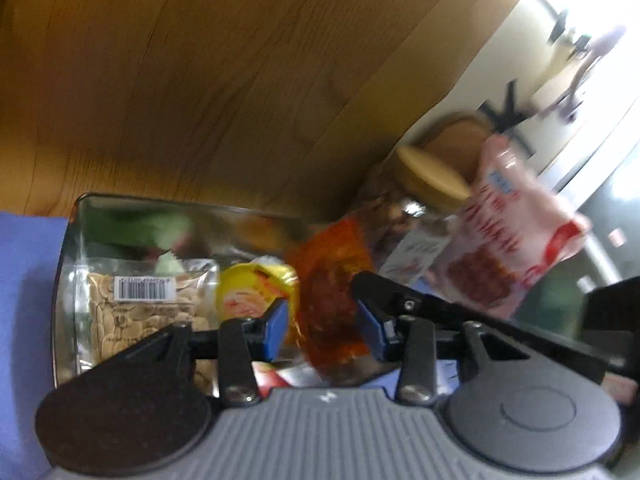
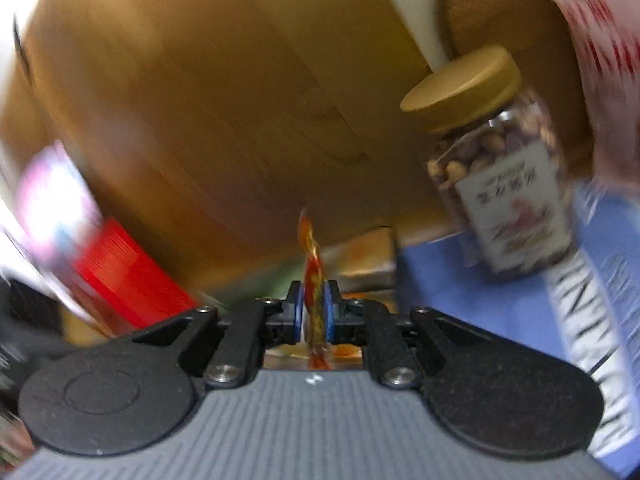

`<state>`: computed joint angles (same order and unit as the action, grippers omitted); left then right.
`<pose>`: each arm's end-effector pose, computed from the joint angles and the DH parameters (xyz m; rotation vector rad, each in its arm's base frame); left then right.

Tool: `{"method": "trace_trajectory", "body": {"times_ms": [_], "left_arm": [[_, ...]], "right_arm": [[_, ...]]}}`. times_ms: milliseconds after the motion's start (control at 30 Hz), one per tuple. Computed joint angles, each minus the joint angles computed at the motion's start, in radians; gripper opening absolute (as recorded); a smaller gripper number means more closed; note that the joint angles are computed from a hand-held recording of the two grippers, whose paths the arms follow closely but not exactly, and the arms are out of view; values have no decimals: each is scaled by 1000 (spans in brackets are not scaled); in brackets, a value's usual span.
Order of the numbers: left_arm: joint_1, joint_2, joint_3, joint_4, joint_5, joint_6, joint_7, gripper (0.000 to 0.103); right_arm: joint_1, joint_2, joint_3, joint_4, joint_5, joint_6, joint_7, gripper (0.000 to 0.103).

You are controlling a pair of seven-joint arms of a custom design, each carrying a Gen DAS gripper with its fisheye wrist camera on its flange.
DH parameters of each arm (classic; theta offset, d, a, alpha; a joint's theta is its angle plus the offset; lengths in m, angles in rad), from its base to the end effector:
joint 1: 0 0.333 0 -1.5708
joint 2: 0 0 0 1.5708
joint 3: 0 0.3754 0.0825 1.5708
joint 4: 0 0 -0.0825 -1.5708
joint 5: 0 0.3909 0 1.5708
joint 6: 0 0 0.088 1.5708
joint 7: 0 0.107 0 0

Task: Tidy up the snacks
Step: 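Carry the red bag into the tin box and open the left tool, then grasp the yellow peanut bag with the left tool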

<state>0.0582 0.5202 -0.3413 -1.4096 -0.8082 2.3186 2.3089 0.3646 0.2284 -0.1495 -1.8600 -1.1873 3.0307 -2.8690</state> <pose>0.7546 -0.1674 0.5166 1.3941 -2.3188 1.3323 0.6279 0.2182 0.5245 -1.1280 1.8543 -0.5499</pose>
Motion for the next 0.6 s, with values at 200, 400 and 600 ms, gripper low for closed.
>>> {"method": "trace_trajectory", "body": {"times_ms": [200,400,600], "left_arm": [[30,-55,-7,-81,-45,50,76,41],[91,-209,15,-247,-191,7,252,44],[99,-335,118,-414,-198,-118,319,47]], "right_arm": [[39,-38,44,-4,-169,-233,-10,27],[2,-179,109,-157,-427,-209,333,27],[-58,-223,188,-269,-469,1,473,27]]}}
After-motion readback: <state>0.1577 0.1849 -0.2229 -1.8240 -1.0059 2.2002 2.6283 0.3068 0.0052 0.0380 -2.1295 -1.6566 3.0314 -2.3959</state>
